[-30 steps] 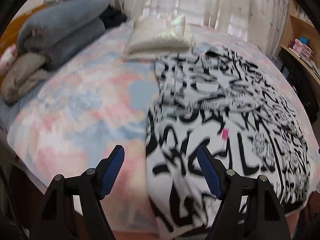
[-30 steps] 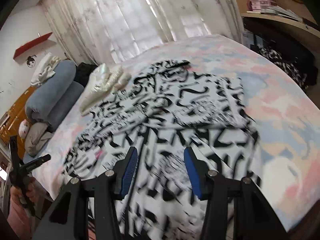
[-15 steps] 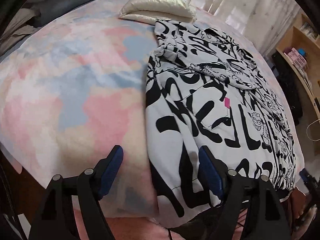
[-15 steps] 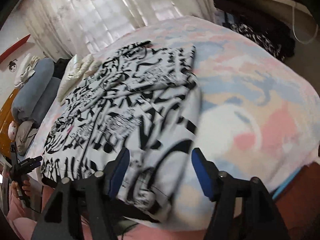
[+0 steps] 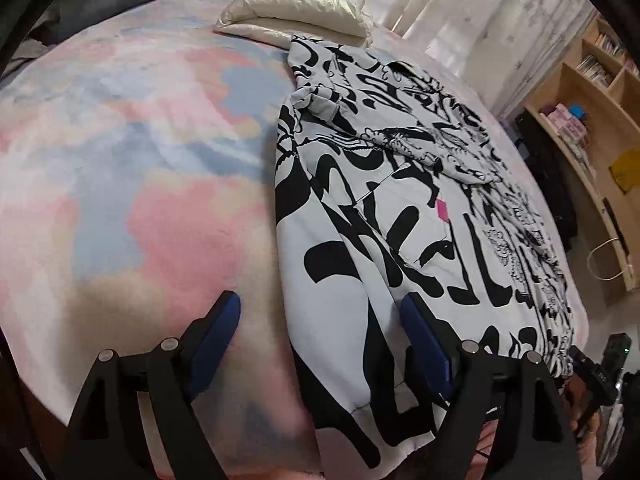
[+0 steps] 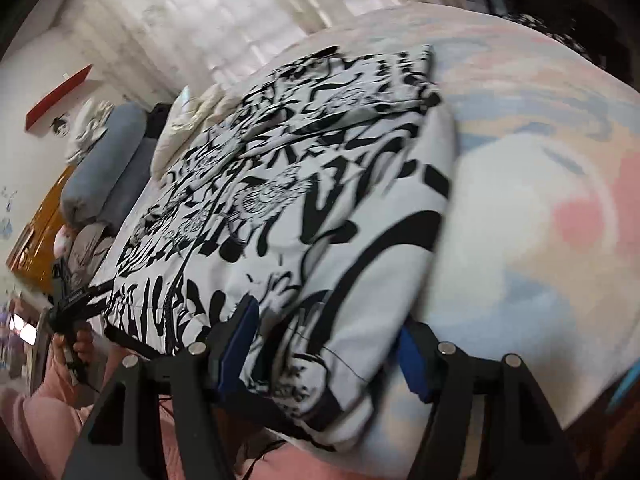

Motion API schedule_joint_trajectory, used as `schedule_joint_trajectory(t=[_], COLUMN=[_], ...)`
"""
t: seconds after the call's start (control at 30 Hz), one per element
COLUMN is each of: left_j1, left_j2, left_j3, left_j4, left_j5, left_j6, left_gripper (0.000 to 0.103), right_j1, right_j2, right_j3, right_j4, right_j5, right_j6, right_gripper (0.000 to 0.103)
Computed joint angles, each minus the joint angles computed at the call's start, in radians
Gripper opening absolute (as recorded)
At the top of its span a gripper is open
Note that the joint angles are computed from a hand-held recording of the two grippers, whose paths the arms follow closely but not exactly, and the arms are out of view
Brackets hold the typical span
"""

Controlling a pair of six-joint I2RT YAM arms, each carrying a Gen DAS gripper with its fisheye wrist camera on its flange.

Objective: Fold large clothes

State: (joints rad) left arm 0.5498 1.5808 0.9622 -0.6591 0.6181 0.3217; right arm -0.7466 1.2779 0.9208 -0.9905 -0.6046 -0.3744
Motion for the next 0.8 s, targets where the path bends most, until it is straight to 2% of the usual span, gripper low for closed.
schedule_joint_trajectory(t=[0.1, 0.37, 0.43, 0.53, 0.6, 0.67, 0.7, 0.73, 0.77, 0.8], left_j1=[0.022, 0.018, -0.007, -0.057, -0.070, -0.086, -0.082, -0.078, -0.078, -0.080], left_j2=[0.013, 0.048, 0.046, 0.032, 0.028, 0.024, 0.031, 0.034, 0.024, 0.011], left_j3=[0.002, 0.031, 0.031, 0.008, -0.006, -0.021, -0.019, -0.022, -0.031, -0.042], left_j4=[-0.018, -0.110, -0.114, -0.059, -0.016, 0.046, 0.054, 0.065, 0.086, 0.102], left_j5=[0.061, 0.163, 0.157, 0.118, 0.119, 0.096, 0.108, 0.123, 0.130, 0.128], left_j6=[0.045, 0.140, 0.157, 0.136, 0.110, 0.045, 0.027, -0.001, -0.047, -0.074], left_gripper=[0.080, 0.080, 0.080, 0.080, 0.071, 0.041, 0.034, 0.023, 0.016, 0.014], right_j1=[0.024, 0.040, 0.036, 0.029, 0.024, 0.030, 0.034, 0.039, 0.043, 0.050], right_j2=[0.024, 0.080, 0.092, 0.114, 0.125, 0.133, 0.133, 0.131, 0.126, 0.114], right_j3=[-0.004, -0.022, -0.024, -0.023, -0.023, -0.021, -0.020, -0.019, -0.020, -0.021], right_j4=[0.021, 0.097, 0.110, 0.123, 0.131, 0.144, 0.149, 0.154, 0.159, 0.165], right_j5=[-0.042, -0.136, -0.148, -0.163, -0.176, -0.179, -0.177, -0.175, -0.172, -0.166], right_j6=[0.000, 0.058, 0.071, 0.086, 0.099, 0.115, 0.123, 0.132, 0.140, 0.153], right_gripper=[0.062, 0.042, 0.036, 0.030, 0.026, 0.020, 0.018, 0.016, 0.014, 0.013])
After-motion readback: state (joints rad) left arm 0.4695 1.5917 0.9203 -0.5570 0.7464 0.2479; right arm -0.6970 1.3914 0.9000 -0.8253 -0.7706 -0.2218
